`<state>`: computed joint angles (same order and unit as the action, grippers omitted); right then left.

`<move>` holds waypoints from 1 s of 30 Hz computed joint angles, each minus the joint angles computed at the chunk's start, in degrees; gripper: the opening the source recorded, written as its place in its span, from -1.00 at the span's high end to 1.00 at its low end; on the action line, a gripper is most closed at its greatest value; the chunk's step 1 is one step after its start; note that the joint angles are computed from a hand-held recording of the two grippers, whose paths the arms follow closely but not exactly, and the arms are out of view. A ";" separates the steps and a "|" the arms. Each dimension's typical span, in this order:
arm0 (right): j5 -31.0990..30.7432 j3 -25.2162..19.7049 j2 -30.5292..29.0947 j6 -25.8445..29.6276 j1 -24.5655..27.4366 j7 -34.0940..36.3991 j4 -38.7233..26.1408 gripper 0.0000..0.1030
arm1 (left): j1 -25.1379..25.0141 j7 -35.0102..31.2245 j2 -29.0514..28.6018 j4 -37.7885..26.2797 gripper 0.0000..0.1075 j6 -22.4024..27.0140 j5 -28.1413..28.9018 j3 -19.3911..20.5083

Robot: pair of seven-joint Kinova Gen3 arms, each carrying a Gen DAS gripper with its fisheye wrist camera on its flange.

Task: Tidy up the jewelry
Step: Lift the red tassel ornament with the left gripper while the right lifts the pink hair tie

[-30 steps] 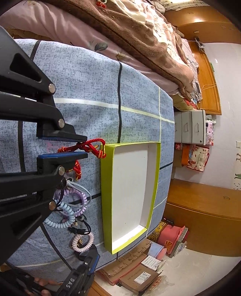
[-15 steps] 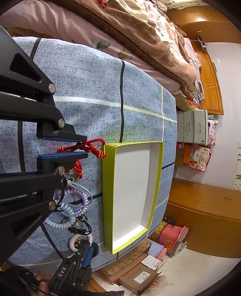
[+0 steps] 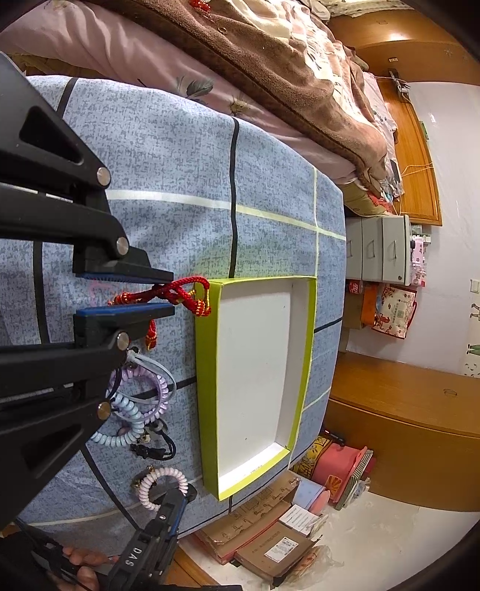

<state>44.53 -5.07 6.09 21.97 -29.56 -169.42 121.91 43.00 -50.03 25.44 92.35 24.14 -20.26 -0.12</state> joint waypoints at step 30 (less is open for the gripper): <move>9.75 -5.00 1.58 16.65 -7.51 -9.27 -0.55 0.81 | -0.57 -1.93 0.45 0.05 0.80 -0.21 2.45 0.91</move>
